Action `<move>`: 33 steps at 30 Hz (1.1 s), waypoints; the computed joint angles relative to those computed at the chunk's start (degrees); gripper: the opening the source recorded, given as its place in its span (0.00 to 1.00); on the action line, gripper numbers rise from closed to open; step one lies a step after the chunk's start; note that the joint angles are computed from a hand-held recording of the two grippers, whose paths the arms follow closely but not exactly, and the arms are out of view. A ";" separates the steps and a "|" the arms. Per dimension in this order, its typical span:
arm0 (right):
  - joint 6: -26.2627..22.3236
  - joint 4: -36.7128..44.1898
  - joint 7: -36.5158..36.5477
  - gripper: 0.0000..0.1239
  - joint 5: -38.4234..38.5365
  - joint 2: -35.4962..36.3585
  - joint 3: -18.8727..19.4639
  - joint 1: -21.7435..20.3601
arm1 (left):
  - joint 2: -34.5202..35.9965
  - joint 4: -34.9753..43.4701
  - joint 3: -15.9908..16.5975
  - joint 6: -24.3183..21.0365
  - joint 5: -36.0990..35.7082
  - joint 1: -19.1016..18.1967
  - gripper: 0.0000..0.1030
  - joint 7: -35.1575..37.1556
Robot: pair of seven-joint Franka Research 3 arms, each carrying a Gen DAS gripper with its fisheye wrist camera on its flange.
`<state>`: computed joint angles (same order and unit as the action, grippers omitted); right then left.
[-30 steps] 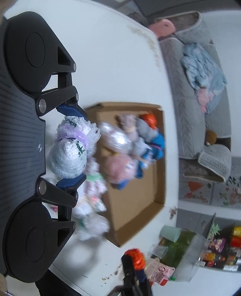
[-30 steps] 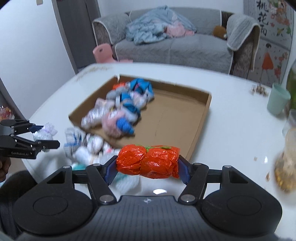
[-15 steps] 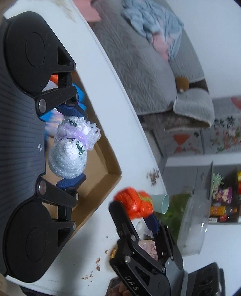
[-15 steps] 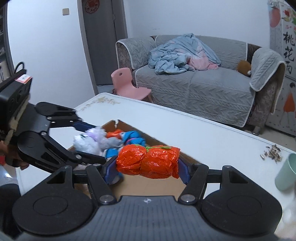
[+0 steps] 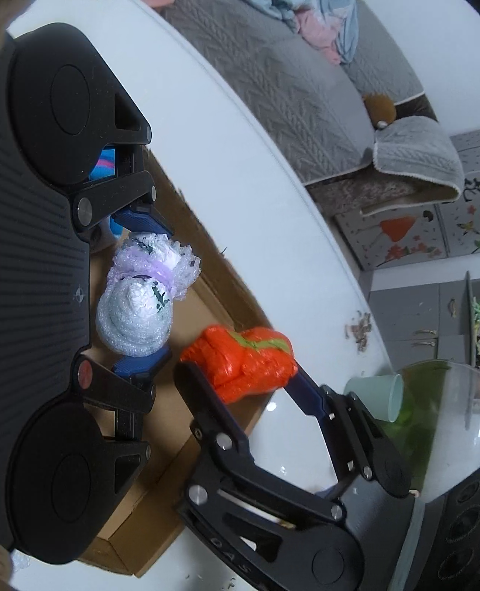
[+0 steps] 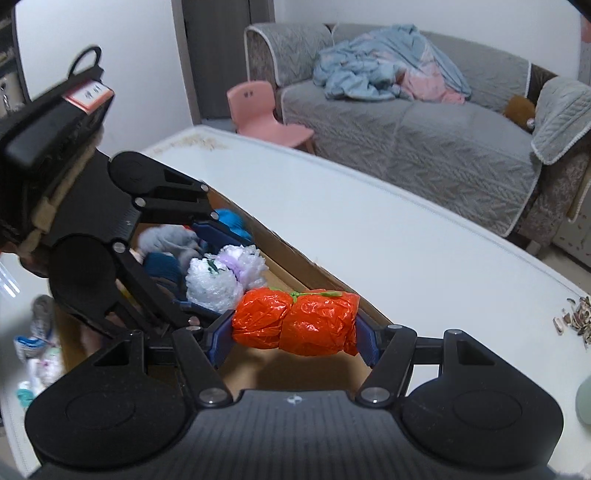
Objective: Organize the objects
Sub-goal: 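Carry both bundles into the tray and open both grippers to release them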
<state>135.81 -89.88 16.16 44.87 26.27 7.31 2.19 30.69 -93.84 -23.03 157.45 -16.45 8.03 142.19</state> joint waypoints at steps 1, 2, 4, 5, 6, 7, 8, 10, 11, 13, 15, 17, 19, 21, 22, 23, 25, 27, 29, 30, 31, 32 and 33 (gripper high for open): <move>-0.53 0.36 0.44 0.50 -0.34 0.41 -0.18 -0.03 | 0.54 0.65 0.33 -0.70 0.36 -0.29 0.67 -0.41; -1.03 0.55 0.59 0.50 -0.72 0.64 -0.45 -0.30 | 0.77 0.96 0.45 -1.30 0.49 -0.34 0.67 -0.65; -0.80 1.09 1.24 0.50 -1.90 1.34 -0.84 -0.12 | 1.30 1.43 1.01 -1.26 1.09 -0.79 0.67 -1.20; -1.14 1.25 1.70 0.50 -2.12 1.57 -0.83 -0.23 | 1.62 1.78 1.15 -1.49 1.25 -0.90 0.67 -1.64; -1.32 1.26 2.01 0.50 -2.29 1.67 -0.80 -0.30 | 1.71 1.78 0.96 -1.49 1.19 -0.72 0.67 -1.60; -1.39 1.09 2.15 0.50 -2.57 1.63 -0.81 -0.35 | 1.58 1.53 0.99 -1.35 1.30 -0.71 0.67 -1.77; -1.17 1.06 2.25 0.50 -3.07 1.73 -0.85 -0.18 | 1.78 1.77 1.20 -1.51 1.54 -0.90 0.67 -2.25; -0.72 1.13 2.65 0.50 -3.90 1.92 -0.90 0.12 | 1.91 1.77 1.87 -1.30 2.26 -1.48 0.67 -3.56; -0.41 0.97 2.93 0.50 -4.12 1.82 -0.88 0.22 | 2.16 2.19 2.59 -1.44 3.11 -2.16 0.67 -4.74; 0.17 1.13 3.85 0.50 -4.75 1.92 -0.94 0.55 | 2.29 2.16 2.27 -1.25 2.88 -1.85 0.68 -6.00; 0.19 1.65 4.98 0.50 -4.50 2.27 -0.79 0.37 | 2.41 2.36 2.87 -0.92 3.51 -2.34 0.69 -8.00; 1.10 0.92 5.11 0.52 -4.11 1.89 -0.58 0.18 | 2.10 2.08 3.26 -0.63 4.17 -2.64 0.69 -9.88; 1.62 0.49 5.42 0.58 -4.58 1.41 -0.68 0.36 | 1.58 1.84 3.62 -1.02 5.06 -2.93 0.71 -11.43; 2.48 -0.12 6.58 0.61 -4.76 0.71 -0.87 0.56 | 0.61 0.90 3.88 -0.28 5.64 -3.15 0.78 -12.94; 2.18 -0.04 6.97 0.62 -4.89 0.55 -0.93 0.48 | 0.08 0.35 3.94 0.15 5.75 -3.13 0.79 -13.72; 1.90 0.57 7.89 0.65 -5.53 0.70 -1.18 0.67 | -0.44 -0.15 3.67 0.33 5.44 -2.80 0.82 -14.29; 1.54 0.50 9.18 0.69 -6.29 -0.01 -1.52 0.69 | -1.39 -0.88 3.54 0.50 4.71 -2.55 0.85 -16.25; 1.98 0.67 11.72 0.73 -7.85 -0.28 -2.20 1.43 | -2.61 -1.61 5.08 0.59 5.32 -3.71 0.86 -20.46; 1.92 1.43 15.32 0.73 -9.13 -0.01 -2.66 2.05 | -4.04 -2.75 6.84 1.25 6.65 -5.07 0.86 -25.11; 2.11 1.38 17.02 0.74 -9.31 -0.20 -2.75 2.18 | -4.65 -3.11 8.05 1.46 7.69 -6.03 0.86 -28.25; 2.34 1.79 19.26 0.74 -9.69 -0.01 -2.97 2.45 | -5.23 -3.48 9.03 1.44 8.62 -6.72 0.86 -31.21; 2.67 1.71 21.92 0.75 -10.02 -0.21 -3.24 2.74 | -5.86 -4.05 10.07 1.69 9.64 -7.45 0.87 -34.48; 3.05 1.68 24.47 0.76 -10.22 -0.27 -3.41 2.97 | -6.28 -4.33 11.34 1.76 10.93 -8.38 0.87 -38.34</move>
<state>138.85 -88.21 40.63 34.64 26.00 3.90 5.16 24.41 -98.17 -11.69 159.22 -5.52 -0.35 103.85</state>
